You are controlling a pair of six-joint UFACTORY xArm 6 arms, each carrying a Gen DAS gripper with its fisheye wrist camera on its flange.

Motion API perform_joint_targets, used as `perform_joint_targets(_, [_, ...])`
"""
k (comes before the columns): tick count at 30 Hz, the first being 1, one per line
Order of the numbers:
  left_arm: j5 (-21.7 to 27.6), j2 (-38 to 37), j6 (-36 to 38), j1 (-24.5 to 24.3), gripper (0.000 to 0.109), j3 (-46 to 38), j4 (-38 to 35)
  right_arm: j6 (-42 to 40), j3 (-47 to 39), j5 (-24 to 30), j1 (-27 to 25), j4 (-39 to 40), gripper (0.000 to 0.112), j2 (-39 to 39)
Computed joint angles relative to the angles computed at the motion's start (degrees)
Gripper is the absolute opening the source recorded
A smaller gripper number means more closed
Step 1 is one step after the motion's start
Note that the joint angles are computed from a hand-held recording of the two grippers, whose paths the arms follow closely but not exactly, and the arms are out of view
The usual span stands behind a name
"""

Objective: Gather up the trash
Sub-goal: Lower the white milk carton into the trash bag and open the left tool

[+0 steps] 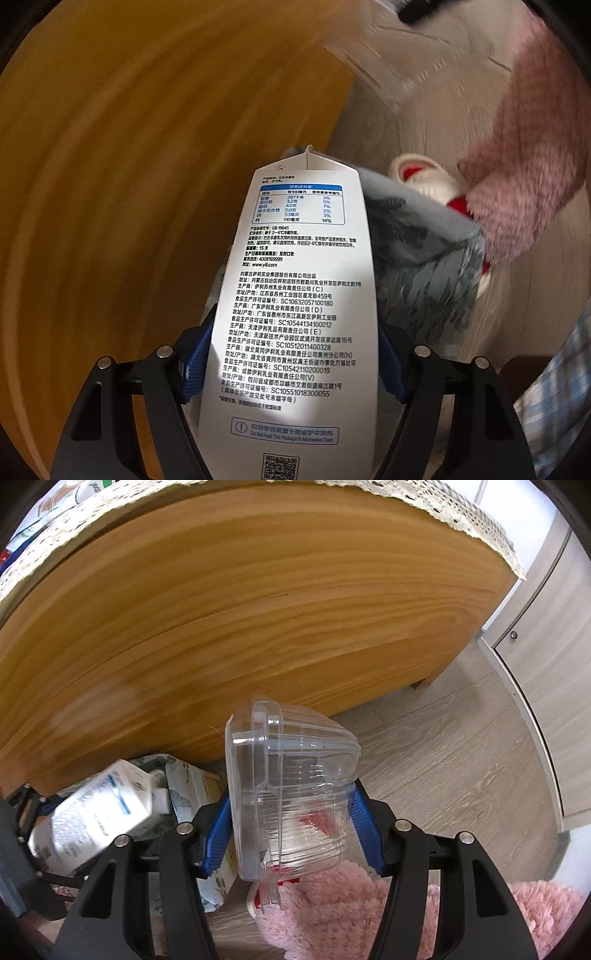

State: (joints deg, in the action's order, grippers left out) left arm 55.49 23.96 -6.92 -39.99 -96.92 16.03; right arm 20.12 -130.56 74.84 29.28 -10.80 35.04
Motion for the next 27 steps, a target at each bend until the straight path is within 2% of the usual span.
perform_joint_targets(3, [-0.9, 1.7, 2.2, 0.1, 0.072, 0.1, 1.6, -0.3, 0.7, -0.1, -0.2, 0.3, 0.058, -0.3])
perform_joint_targets(6, [-0.2, 3.4, 6.2, 0.9, 0.070, -0.5, -1.1, -0.2, -1.5, 1.6, -0.5, 0.8, 0.058, 0.9])
perform_joint_targets(11, [-1.3, 5.5, 9.5, 0.7, 0.069, 1.0, 2.0, -0.8, -2.5, 1.6, -0.8, 2.1, 0.058, 1.3])
perform_joint_targets(14, [0.4, 7.6, 10.6, 1.3, 0.069, -0.8, 0.0, -1.2, -2.4, 1.2, -1.0, 2.7, 0.058, 1.3])
perform_joint_targets(18, [2.0, 8.8, 12.5, 1.4, 0.069, -1.2, 1.1, -1.7, -0.5, 0.3, -1.2, 3.2, 0.058, 0.5])
perform_joint_targets(23, [1.5, 9.3, 12.5, 0.5, 0.069, 0.3, 6.1, -1.9, -0.2, 0.2, -1.1, 3.2, 0.058, 0.3])
perform_joint_targets(27, [1.7, 10.7, 11.0, 0.3, 0.070, -0.9, 5.9, -1.7, -1.3, 0.9, -1.3, 3.3, 0.058, 1.0])
